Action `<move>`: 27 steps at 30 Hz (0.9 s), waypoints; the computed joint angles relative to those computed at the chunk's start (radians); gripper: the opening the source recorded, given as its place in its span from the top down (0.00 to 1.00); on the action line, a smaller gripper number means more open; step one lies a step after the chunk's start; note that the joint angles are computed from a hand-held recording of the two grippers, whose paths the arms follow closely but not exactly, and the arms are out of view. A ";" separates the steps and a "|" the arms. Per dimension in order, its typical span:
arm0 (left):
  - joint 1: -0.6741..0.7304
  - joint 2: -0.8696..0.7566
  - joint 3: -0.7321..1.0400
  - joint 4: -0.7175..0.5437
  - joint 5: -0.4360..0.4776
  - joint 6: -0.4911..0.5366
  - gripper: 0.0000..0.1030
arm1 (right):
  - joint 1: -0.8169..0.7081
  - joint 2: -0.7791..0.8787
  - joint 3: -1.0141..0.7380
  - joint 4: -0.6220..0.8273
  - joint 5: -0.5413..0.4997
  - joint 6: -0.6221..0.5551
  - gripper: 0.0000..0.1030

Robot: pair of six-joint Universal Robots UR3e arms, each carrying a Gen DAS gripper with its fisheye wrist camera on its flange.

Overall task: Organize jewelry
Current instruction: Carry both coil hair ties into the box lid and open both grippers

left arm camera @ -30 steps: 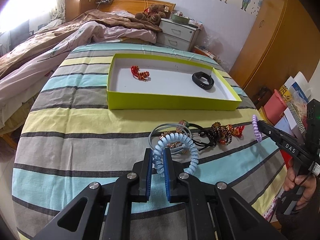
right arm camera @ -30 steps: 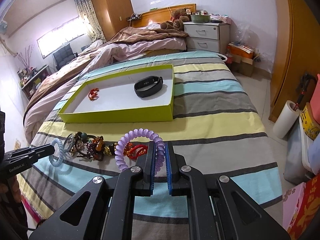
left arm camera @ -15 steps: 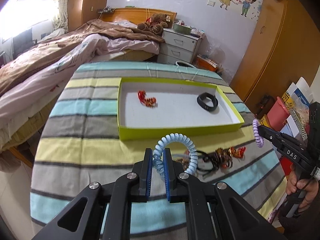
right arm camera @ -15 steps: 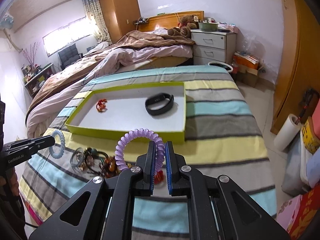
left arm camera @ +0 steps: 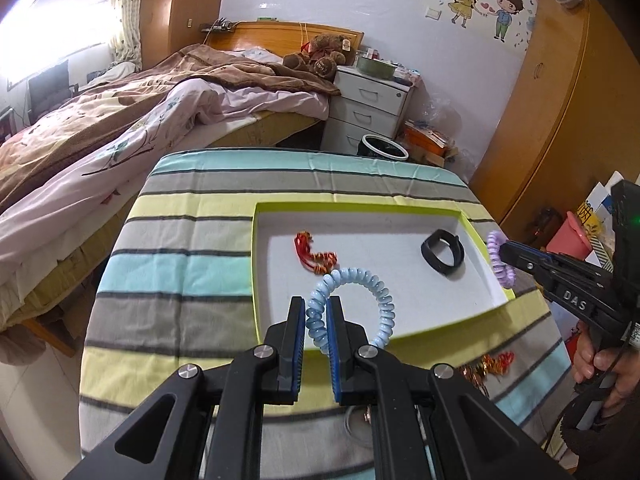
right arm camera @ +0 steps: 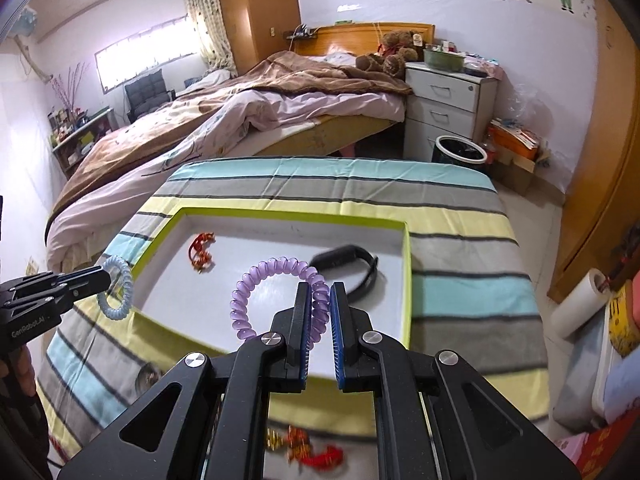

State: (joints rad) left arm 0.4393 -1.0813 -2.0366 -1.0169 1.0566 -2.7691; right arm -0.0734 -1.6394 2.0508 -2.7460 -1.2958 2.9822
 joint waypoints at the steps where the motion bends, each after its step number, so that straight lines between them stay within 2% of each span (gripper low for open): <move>1: -0.011 -0.026 0.008 0.020 0.005 -0.011 0.90 | 0.011 0.021 -0.020 0.000 -0.010 0.000 0.91; 13: -0.094 -0.299 0.088 0.170 0.072 -0.094 0.90 | 0.115 0.322 -0.294 0.057 -0.078 0.014 0.91; 27: -0.148 -0.430 0.133 0.235 0.141 -0.124 0.90 | 0.162 0.510 -0.512 0.151 -0.129 -0.002 0.91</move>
State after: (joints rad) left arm 0.2914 -1.5115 -1.9031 -0.7819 1.1972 -2.8928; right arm 0.0889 -1.1293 1.5386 -2.5949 -1.4252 2.9806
